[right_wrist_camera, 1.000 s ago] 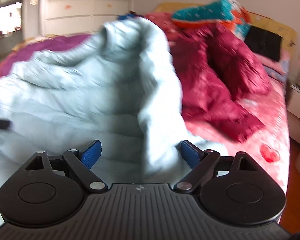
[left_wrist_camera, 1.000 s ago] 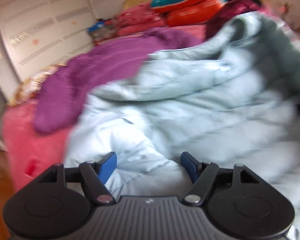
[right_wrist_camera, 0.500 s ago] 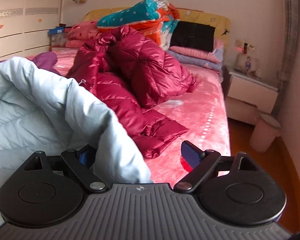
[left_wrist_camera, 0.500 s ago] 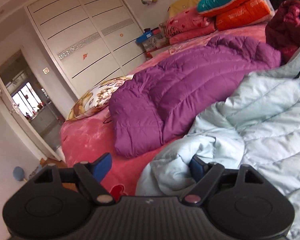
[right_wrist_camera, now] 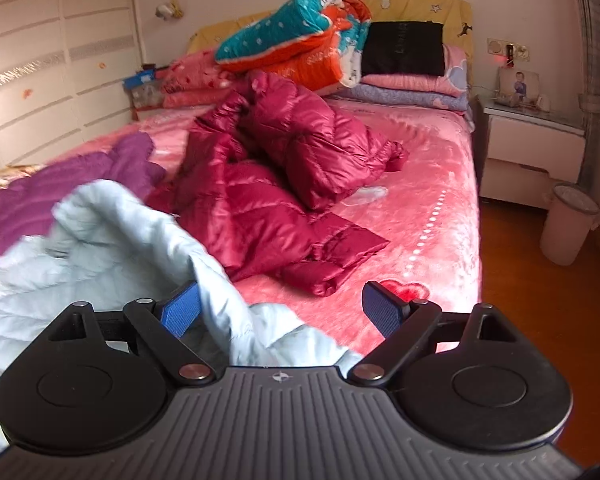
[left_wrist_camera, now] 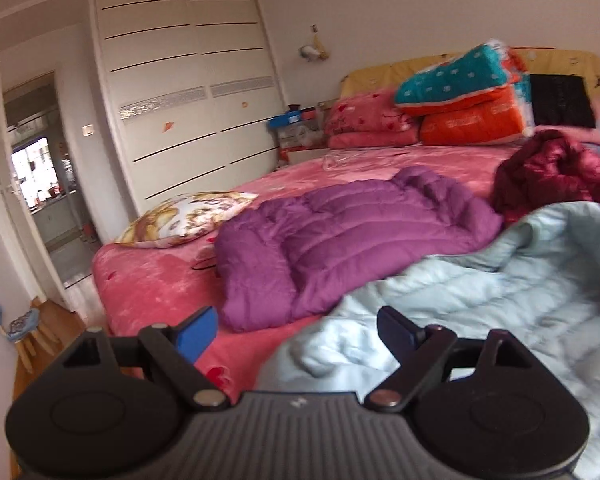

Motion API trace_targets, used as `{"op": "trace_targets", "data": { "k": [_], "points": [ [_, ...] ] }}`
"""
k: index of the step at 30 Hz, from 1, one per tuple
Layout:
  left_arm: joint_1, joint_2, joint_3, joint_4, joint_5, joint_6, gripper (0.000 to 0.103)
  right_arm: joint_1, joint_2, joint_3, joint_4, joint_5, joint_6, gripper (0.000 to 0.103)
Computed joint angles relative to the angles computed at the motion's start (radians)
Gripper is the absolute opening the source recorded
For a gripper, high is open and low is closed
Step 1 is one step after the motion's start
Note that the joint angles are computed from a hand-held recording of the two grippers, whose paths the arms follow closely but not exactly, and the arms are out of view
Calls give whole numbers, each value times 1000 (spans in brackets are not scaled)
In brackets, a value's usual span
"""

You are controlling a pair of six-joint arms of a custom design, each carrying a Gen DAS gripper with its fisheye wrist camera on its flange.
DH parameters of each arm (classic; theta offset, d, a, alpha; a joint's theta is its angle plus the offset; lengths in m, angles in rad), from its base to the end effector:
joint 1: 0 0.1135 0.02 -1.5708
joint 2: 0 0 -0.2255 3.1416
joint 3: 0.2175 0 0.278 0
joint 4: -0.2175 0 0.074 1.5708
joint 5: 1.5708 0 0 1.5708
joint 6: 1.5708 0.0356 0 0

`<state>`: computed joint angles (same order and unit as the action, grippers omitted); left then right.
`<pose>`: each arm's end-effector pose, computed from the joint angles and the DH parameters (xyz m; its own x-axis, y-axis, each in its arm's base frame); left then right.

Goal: Fold large clothes

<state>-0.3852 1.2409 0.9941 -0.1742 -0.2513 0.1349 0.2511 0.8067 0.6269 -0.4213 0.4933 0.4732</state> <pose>0.3034 -0.1135 0.2744 -0.3546 0.2844 -0.8907 0.2032 0.9533 0.2235 0.2257 0.0405 0.2272 -0.4149 0.3080 -0.8561 0.3916 0.9098 0.1375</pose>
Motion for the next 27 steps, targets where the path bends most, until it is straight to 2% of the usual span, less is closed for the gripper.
{"op": "trace_targets", "data": {
  "k": [8, 11, 17, 21, 24, 27],
  "points": [
    [-183, -243, -208, -99, 6, -113, 83, 249, -239, -93, -171, 68, 35, 103],
    [-236, -305, -272, -138, 18, -183, 83, 311, -289, -121, -250, 33, 75, 103],
    [-333, -308, -350, -159, 59, -282, 81, 247, -264, -142, -341, -93, 166, 103],
    [-369, -248, -369, -132, 37, -273, 81, 198, -258, -173, -373, -115, 203, 103],
    [-330, -215, -375, -126, 46, -273, 81, 168, -236, -181, -364, -142, 208, 103],
    [-256, -194, -372, -142, 68, -283, 81, 140, -165, -183, -334, -223, 217, 103]
  ]
}}
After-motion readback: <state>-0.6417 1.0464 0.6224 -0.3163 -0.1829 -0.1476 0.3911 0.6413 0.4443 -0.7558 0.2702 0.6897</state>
